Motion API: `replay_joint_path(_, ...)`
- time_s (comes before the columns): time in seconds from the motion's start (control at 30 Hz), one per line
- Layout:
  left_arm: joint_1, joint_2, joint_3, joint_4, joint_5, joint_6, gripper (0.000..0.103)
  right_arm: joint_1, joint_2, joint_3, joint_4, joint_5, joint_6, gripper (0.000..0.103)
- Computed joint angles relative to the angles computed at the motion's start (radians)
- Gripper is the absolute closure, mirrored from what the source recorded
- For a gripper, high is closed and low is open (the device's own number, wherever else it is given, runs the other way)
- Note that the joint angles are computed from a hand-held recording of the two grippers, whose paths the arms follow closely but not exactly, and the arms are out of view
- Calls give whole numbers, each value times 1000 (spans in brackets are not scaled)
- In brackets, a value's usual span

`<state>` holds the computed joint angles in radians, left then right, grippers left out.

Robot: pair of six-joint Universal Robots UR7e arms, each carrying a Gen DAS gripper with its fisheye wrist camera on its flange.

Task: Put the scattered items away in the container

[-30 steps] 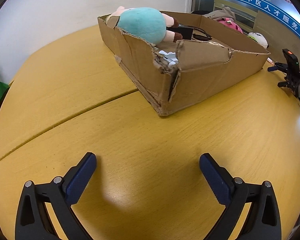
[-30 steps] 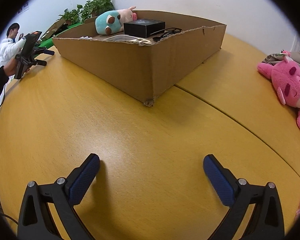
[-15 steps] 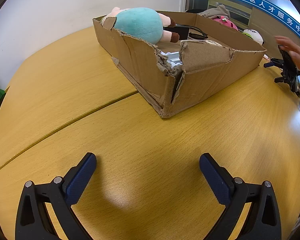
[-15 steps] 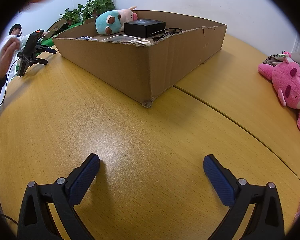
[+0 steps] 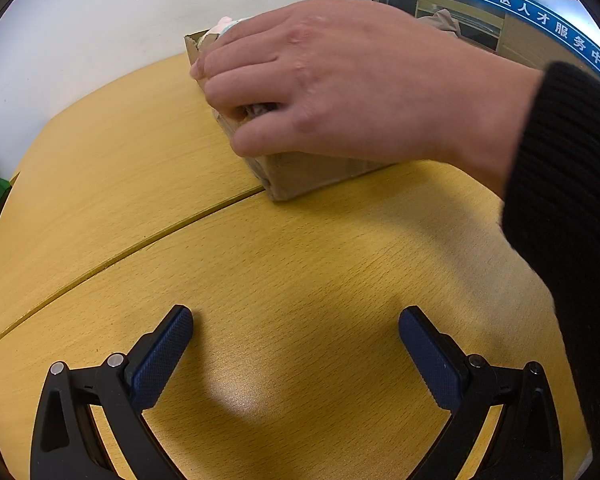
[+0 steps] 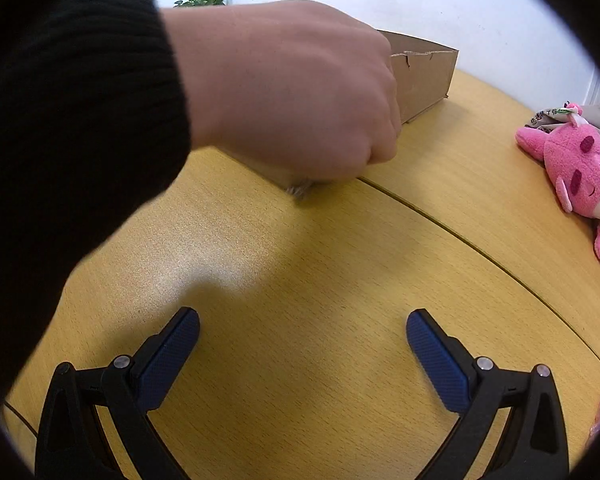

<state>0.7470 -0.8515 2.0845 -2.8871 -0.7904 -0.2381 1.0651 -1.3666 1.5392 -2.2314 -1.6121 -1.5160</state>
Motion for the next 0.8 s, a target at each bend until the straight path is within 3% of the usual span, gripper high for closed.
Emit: replay_joint_path(0.8, -2, -2, 1, 1, 1, -2, 0, -7, -14, 11, 0, 4, -7, 0)
